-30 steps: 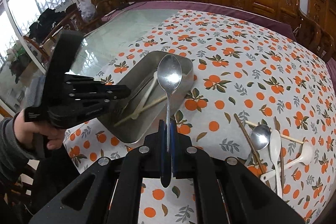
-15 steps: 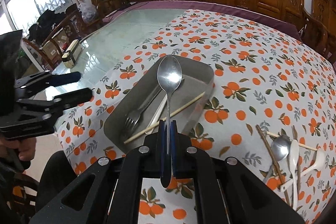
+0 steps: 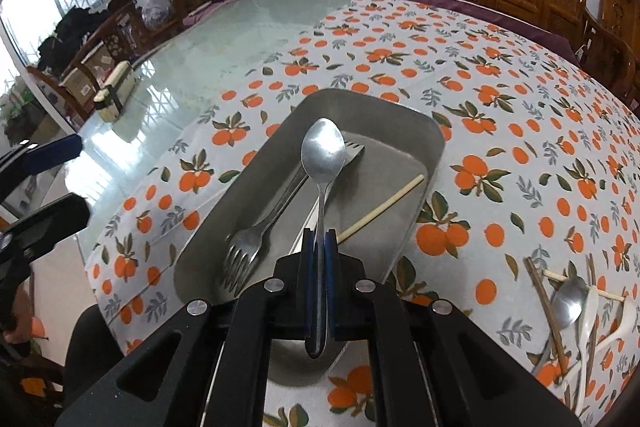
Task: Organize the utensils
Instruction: 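Lower the metal spoon into the tray and open the right tool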
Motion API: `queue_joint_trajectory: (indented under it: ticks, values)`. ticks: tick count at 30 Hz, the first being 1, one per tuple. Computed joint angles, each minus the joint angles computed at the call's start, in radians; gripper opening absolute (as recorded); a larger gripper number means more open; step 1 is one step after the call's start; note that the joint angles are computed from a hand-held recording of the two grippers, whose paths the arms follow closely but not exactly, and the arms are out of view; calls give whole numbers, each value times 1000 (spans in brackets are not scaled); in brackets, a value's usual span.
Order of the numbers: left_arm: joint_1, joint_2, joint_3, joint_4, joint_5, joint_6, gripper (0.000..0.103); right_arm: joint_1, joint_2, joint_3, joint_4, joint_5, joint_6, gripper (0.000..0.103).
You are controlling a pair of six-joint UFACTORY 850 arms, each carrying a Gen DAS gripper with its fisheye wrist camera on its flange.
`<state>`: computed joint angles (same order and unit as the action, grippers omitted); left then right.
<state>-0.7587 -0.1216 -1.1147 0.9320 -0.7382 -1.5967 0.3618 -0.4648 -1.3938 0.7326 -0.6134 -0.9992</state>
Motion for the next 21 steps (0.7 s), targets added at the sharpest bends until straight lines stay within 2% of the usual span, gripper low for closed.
queue_joint_trajectory:
  ticks: [8,17,21]
  values:
    - [13,-2,13,-21,15,4,83,37,-50,-35,-76,4,85,7]
    - [10,-7,13,-26,6,9,83,23,-45,-29,20,-50,29,8]
    - [5,-17,5,-22,0,17,83,-15,-9,-1,106,-80,-64,8]
